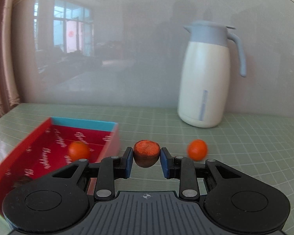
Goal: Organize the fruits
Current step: 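Carry the date with the left tool into the red box and release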
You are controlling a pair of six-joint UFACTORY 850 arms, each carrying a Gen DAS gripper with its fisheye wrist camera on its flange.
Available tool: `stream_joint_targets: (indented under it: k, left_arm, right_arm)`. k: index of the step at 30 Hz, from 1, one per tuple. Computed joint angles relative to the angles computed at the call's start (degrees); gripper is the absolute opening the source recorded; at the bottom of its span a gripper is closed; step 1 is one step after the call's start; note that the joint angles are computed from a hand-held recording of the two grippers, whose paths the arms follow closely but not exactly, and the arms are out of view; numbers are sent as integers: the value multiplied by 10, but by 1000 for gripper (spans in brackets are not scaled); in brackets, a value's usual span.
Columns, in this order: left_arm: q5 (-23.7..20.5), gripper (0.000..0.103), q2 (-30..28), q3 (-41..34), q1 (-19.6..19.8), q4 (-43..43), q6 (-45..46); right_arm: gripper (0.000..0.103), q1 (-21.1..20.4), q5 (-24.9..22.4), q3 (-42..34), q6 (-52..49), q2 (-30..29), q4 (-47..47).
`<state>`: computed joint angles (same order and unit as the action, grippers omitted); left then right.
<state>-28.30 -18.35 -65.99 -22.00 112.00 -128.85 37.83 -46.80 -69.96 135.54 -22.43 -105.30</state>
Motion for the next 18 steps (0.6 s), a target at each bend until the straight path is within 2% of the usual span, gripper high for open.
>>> stream_joint_targets:
  k: [11,18]
  left_arm:
    - [-29,30,50,69,81,-39,11]
    - [-4,30,47,78,129,-87,29]
  right_arm:
    - [103,22,28,-64,-57,-48,6]
    - [103,34,58,-127,-104,-93,32]
